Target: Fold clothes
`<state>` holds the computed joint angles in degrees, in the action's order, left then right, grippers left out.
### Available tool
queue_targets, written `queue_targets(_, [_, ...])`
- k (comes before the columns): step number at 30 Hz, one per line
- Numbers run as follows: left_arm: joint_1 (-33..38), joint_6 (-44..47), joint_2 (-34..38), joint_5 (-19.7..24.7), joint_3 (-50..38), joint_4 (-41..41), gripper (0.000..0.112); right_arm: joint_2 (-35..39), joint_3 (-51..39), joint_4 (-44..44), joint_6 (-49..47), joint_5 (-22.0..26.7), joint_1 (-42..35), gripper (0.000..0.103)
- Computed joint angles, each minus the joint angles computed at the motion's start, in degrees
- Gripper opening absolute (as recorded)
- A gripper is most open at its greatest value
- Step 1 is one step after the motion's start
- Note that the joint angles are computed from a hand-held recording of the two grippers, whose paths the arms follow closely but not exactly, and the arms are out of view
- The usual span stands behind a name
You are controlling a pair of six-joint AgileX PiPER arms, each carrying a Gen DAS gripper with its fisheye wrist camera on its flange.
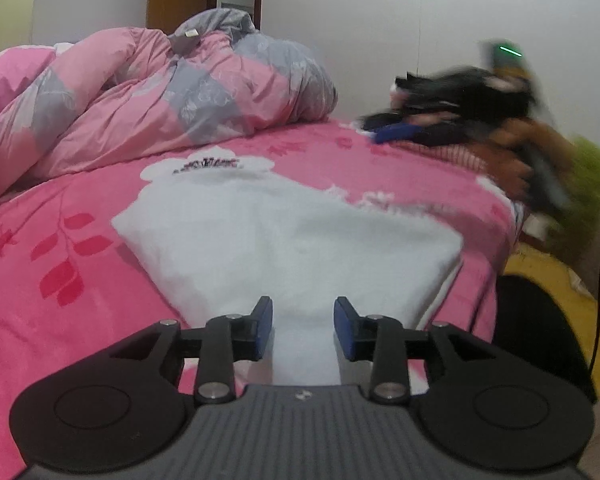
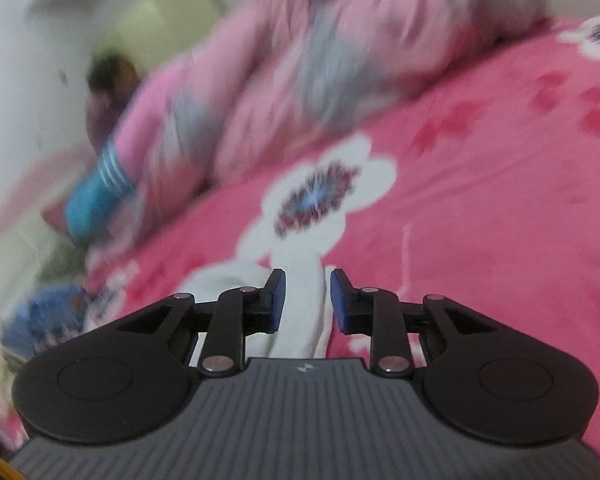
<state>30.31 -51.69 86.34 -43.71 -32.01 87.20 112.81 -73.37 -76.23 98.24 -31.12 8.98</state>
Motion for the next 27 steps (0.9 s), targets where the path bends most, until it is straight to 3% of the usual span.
queue_targets(3, [-1.62,-4.24,-0.09,0.67,-2.06,1.08,0.037,-10.85,17.19,12.3,-15.54,-5.76,-2.45,0.036])
queue_targets(4, [-3.33,-5.31,0.14,2.21,-2.82,0.76,0.037,-13.65,21.71,15.27,-20.1,-6.0,-1.96,0.044])
queue_targets(6, [-6.93,-6.49,0.67,5.62,-4.09,-0.47,0.037,-17.67,28.74,22.21,-30.36,-3.92,1.1,0.047])
queue_targets(9, [-11.22,-6.48,1.96,9.93,-5.33,-2.6,0.037,-19.77,33.89,36.21,-47.55,1.23,8.11,0.047])
queue_targets(14, [-14.85,-7.25,2.54,13.62,-6.41,-4.17,0.037,-18.82,37.22,58.33,-72.29,1.95,15.9,0.046])
queue_targets(17, [-16.1,-6.56,2.45,14.28,-6.73,-5.28,0.037,-17.57,37.35,55.63,-68.52,0.83,14.79,0.044])
queue_targets(19, [-16.59,-5.34,2.58,13.84,-6.95,-6.01,0.037,-16.63,37.37,51.77,-63.32,-0.48,13.4,0.038])
queue_targets(20, [-16.83,-4.74,2.64,13.63,-7.06,-6.36,0.037,-16.14,37.39,49.94,-60.84,-1.28,12.7,0.032])
queue_targets(22, [-17.28,-2.97,2.7,13.07,-7.11,-7.01,0.039,-15.5,38.07,47.9,-57.4,-4.16,11.32,0.008])
queue_targets(27, [-18.86,-0.78,3.46,13.04,-7.9,-7.32,0.042,-12.64,39.18,39.26,-44.9,-14.17,6.14,0.001])
